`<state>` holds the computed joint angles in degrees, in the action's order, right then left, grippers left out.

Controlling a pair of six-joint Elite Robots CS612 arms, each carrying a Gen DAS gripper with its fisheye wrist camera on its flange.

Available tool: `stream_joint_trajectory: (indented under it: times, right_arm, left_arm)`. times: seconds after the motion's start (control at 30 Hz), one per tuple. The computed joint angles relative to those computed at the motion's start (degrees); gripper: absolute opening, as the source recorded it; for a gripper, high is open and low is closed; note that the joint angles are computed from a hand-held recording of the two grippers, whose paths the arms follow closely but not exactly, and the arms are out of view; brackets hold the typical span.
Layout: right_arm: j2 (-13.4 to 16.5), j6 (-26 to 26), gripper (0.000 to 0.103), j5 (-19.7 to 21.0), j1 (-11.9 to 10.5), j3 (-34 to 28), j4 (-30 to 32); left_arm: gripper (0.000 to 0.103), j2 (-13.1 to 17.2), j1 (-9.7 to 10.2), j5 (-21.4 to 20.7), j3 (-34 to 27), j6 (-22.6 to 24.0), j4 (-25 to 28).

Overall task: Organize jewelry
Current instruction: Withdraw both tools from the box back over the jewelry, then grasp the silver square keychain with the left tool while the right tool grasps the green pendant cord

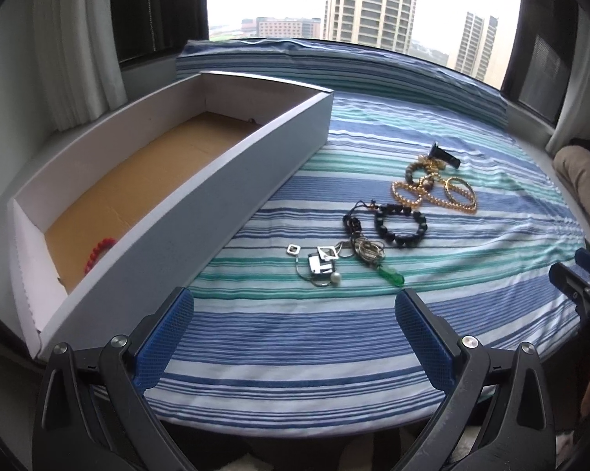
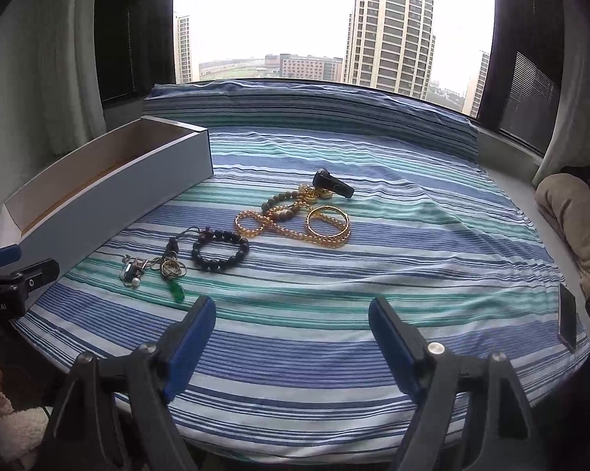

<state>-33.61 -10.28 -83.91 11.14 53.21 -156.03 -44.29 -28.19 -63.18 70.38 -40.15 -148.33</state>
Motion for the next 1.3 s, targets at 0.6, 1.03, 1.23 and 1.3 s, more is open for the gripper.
stream_joint_trajectory:
  times: [0.6,1.03,1.23,1.3]
  right_arm:
    - [-0.4,-2.4,0.082,3.1,0.3,0.8,3.3]
    - [-1.1,-2.1,0.082,4.0,0.2,2.0,2.8]
    - [-0.9,-0.9,0.082,3.4,-0.1,1.6,3.1]
    - [-0.7,-0.7,0.082,3.5,-0.2,1.3,3.4]
  left_arm:
    - [0.101,4.0,1.99,-8.4,-4.9,3.8,4.2]
    - [0.076,13.0,3.34,-9.7,-19.0,3.6,15.1]
    - [0.03,13.0,3.38,-10.3,-18.8,5.2,12.5]
    - [0.028,11.8,3.82,-12.7,-17.0,4.2,9.7]
